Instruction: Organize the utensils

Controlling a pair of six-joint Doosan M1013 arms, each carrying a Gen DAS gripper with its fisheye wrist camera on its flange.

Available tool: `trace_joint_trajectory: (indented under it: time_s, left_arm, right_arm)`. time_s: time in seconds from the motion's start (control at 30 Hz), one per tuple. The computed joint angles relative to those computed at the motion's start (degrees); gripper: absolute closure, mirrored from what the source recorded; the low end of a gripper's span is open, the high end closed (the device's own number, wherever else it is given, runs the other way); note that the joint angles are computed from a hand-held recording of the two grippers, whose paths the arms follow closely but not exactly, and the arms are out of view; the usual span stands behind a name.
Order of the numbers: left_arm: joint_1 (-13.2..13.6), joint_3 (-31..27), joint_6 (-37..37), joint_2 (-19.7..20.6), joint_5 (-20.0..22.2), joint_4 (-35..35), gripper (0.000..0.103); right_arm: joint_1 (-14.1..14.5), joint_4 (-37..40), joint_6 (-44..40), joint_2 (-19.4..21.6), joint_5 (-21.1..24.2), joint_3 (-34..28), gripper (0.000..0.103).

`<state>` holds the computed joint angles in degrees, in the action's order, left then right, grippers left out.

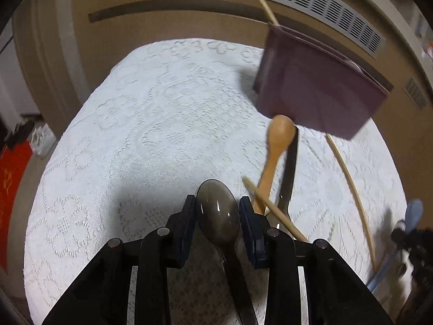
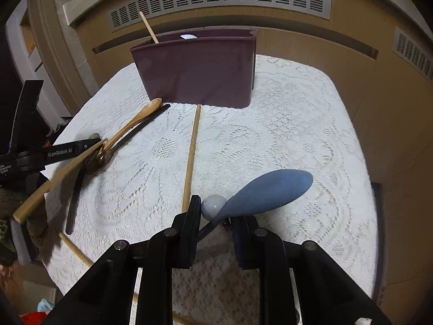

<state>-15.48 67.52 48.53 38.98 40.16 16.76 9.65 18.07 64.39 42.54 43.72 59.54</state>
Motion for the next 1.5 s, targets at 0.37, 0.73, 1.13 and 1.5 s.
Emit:
trace_joint_trajectory:
  time_s: [0.37,0.73,1.13,1.5]
  left_arm:
    - [-0.4,5.9,3.4,-4.3,-8.1,-2.5,0.07]
    - [-2.1,8.9,0.4,-8.7,-16.1,3.8,0.071]
    - [-3.3,11.1,1.5,-11.6,-20.3,4.5,0.071]
    - [-3.0,11.4,0.8,-12.1,-21.0,3.7,0.071]
  right_arm:
    - [-0.9,0.2,0.7,0.0,0.2,0.2,0.083]
    - [-0.7,6.1,-6.3,-2.8,-4.2,2.7,0.083]
    - [-0.7,12.8,-14.4,-5.7,-5.7,5.7,0.083]
    - [-0.6,14.8,-15.6,-5.9,-5.2,4.0,0.083]
